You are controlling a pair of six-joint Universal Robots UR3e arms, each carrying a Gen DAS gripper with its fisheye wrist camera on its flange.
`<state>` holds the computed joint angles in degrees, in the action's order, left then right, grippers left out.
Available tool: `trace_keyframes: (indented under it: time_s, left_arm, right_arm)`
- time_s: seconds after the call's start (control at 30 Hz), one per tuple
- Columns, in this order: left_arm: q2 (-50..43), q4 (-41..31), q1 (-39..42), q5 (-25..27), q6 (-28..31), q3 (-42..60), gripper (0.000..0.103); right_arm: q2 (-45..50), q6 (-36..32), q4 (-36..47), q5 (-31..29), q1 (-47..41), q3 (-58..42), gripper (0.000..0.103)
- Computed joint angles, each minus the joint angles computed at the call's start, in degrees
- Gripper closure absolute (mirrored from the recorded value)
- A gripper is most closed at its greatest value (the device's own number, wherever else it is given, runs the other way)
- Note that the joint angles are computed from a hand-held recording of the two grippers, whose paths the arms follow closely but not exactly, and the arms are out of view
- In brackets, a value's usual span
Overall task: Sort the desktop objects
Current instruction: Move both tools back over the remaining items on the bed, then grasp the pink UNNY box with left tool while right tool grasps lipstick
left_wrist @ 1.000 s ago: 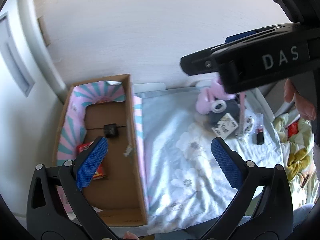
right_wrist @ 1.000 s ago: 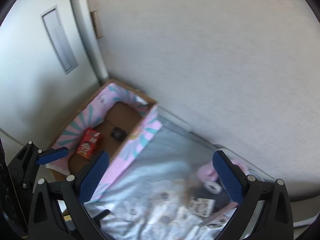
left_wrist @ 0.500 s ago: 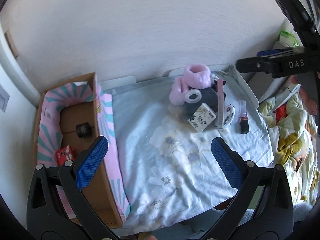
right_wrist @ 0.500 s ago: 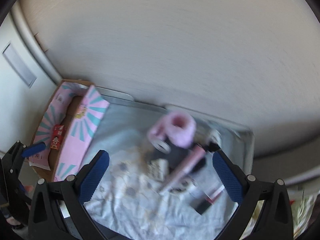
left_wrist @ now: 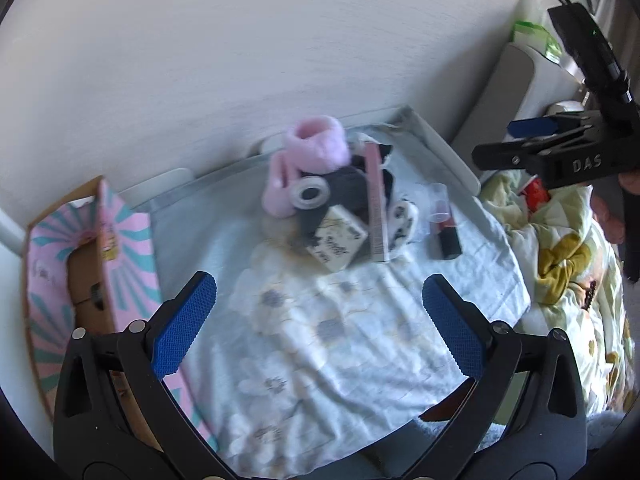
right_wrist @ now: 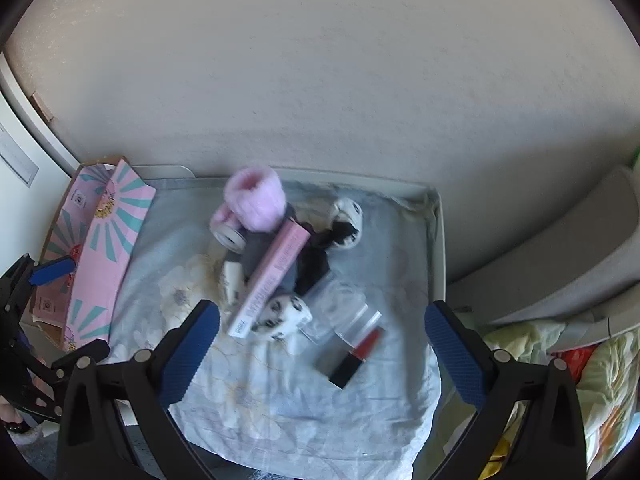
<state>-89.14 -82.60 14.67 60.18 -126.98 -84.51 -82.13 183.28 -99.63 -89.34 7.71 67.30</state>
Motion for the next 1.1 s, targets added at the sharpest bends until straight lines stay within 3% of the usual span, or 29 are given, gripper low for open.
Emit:
trace_keyframes:
  time_s: [0.27, 0.4, 0.57, 0.7, 0.8, 0.97, 1.03, 1.1]
  left_arm:
    - [-2.44, 6.99, -6.6, 1.75, -4.34, -2.04, 0.001]
    - [-9.28, 6.38, -11.84, 2.99, -7.13, 5.0, 0.009]
    - [-17.21, 11.17, -18.58, 6.23, -11.15, 11.09, 0.013]
    - [-23.33, 12.07, -21.89, 9.07, -13.8, 15.23, 0.035]
    - [-26.22, 12.36, -22.75, 9.89, -15.35, 16.15, 0.044]
    - [-26.31, 15.95, -23.49, 9.54, -16.23, 13.16, 0.052]
    - [-26.0, 17.66, -23.66, 9.31, -16.42, 12.01, 0.063]
    - [-25.98, 18.31, -23.83, 9.15, -16.31, 11.52, 0.066]
  right_arm:
    - [-7.34, -0.18, -7.09, 0.95, -3.2, 15.61, 0.008]
    - [-9.49, -0.44, -9.74, -0.51, -4.3, 21.62, 0.01]
    - [-10.78, -0.9, -12.67, 1.91, -6.86, 27.64, 0.011]
    - [-9.72, -0.59, -17.24, 0.51, -6.35, 31.56, 0.011]
    - [-8.69, -0.81, -20.15, 1.33, -6.6, 34.08, 0.012]
    - [-7.83, 0.6, -23.92, 2.54, -7.22, 37.84, 0.024]
    - [-7.83, 1.35, -25.37, 3.79, -7.93, 39.78, 0.032]
    - [-7.25, 1.74, -26.3, 4.67, -8.16, 40.71, 0.036]
